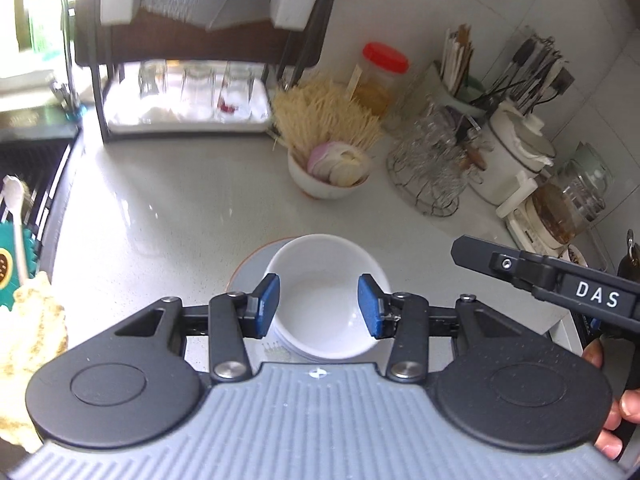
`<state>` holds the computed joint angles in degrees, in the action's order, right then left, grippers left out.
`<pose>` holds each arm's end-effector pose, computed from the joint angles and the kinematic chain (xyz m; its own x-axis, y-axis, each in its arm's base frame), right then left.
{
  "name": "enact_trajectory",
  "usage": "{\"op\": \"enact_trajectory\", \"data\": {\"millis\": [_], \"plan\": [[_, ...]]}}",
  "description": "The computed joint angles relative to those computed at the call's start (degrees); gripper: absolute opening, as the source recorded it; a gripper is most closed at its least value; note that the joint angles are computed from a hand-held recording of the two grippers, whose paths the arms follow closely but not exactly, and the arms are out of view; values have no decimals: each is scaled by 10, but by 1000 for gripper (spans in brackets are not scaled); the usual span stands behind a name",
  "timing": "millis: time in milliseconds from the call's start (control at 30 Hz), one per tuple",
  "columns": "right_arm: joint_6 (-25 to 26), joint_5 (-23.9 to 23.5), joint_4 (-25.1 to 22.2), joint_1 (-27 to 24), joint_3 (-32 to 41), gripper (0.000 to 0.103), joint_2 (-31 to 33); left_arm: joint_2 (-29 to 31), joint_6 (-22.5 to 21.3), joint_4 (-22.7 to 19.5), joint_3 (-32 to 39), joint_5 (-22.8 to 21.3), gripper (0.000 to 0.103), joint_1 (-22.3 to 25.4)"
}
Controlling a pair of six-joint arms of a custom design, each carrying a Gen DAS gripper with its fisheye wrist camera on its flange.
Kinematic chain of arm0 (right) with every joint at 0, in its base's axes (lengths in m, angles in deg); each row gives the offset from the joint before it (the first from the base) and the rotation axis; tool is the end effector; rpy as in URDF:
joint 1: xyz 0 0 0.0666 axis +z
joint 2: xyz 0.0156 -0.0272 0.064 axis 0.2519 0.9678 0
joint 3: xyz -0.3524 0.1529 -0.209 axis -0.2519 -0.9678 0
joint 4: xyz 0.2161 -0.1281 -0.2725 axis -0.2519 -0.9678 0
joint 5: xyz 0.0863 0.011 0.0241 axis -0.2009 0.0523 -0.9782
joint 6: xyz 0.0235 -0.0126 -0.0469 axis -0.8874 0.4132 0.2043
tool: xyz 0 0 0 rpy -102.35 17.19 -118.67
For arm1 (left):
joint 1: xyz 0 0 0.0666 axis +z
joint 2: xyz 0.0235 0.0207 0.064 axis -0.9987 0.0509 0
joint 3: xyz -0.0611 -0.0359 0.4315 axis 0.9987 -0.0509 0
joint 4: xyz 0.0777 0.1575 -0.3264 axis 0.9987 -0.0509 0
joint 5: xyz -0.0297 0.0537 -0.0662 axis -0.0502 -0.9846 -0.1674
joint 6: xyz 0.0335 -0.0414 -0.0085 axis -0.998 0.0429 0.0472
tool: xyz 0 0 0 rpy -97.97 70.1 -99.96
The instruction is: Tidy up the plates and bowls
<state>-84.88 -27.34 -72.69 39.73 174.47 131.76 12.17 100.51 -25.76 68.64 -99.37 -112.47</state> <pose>0.5038 0.2477 0.4441 -0.7381 -0.0804 -0.6698 -0.4327 0.8182 0.3786 0.4603 -0.2106 0.4317 -0.7185 -0.3529 -0.5994 -0.2140 0.9321 -0.2923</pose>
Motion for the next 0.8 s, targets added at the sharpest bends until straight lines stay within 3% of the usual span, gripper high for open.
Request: {"op": "enact_trajectory", "data": {"millis": [433,800], "plan": [[43,-62,63,-43,-99,42,-121,-49,98,-62,27,-180,49,-140],[84,-91,81,-80,-180,42,-210,-43,197,-132,53,-274,49,-249]]}}
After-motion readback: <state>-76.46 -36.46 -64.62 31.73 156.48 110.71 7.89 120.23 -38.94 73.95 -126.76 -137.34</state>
